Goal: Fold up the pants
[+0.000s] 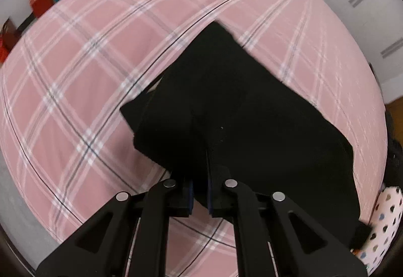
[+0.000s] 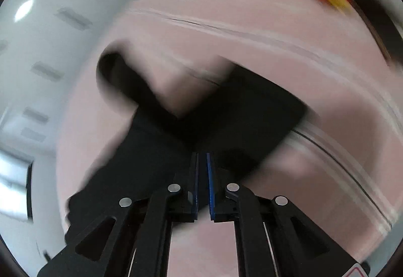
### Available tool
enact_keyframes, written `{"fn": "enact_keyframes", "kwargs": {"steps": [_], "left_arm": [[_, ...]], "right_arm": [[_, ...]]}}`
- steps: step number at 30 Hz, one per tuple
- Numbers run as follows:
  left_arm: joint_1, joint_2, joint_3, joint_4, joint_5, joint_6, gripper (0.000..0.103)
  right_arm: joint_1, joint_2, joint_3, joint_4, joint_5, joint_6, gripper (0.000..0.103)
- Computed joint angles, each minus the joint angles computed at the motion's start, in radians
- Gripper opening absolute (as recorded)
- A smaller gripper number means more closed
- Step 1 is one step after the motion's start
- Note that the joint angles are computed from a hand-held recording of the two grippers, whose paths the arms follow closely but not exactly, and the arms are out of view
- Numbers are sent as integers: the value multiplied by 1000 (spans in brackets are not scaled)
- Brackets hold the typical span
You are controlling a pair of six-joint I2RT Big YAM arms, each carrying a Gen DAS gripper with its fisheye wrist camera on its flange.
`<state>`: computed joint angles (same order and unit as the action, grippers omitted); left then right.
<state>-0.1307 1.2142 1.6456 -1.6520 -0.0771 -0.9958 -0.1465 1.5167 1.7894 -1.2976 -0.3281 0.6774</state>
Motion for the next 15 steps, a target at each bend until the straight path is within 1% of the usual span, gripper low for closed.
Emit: {"fn": "enact_keyframes", "kwargs": {"steps": [1, 2, 3, 4, 5, 6, 7, 8, 9, 10, 11, 12, 13, 14, 15], "left_arm": [[-1, -6, -11, 4, 0, -9, 7], [-4, -10, -18, 6, -2, -15, 7], [-6, -10, -19, 5, -4, -14, 7], [-9, -8, -19, 2, -9, -11, 7], [-9, -3, -16, -1, -12, -8, 7], [-11, 5, -9, -10, -17, -7, 7], [-14, 12, 5, -23, -21, -8, 7], [-17, 18, 12, -30, -25, -9, 7], [-18, 18, 12, -32, -26, -13, 7], [-17, 16, 8, -33, -26, -14, 7], [-17, 23, 8, -29, -24, -21, 8], [-15, 20, 3, -27, -18, -28, 9], [-12, 17, 0, -26, -13, -35, 9], [-6, 12, -7, -21, -2, -46, 9], [-7, 14, -6, -17, 3, -60, 10]], "right_arm": [[-9, -19, -25, 24, -16, 23, 12], [-12, -38, -38, 45, -11, 38, 13], [-9, -40, -27, 49, -9, 17, 15], [5, -22, 21, 26, 9, -33, 24], [18, -1, 65, 2, 32, -67, 35], [37, 29, 124, -27, 69, -109, 63], [58, 60, 176, -48, 108, -144, 76], [75, 87, 214, -65, 134, -186, 76], [90, 114, 237, -78, 142, -205, 76], [98, 164, 291, -119, 151, -217, 76], [100, 204, 333, -144, 169, -222, 76], [102, 232, 360, -163, 197, -219, 76], [96, 234, 364, -173, 208, -217, 76], [94, 258, 387, -195, 225, -186, 76], [89, 269, 389, -193, 214, -146, 76]]}}
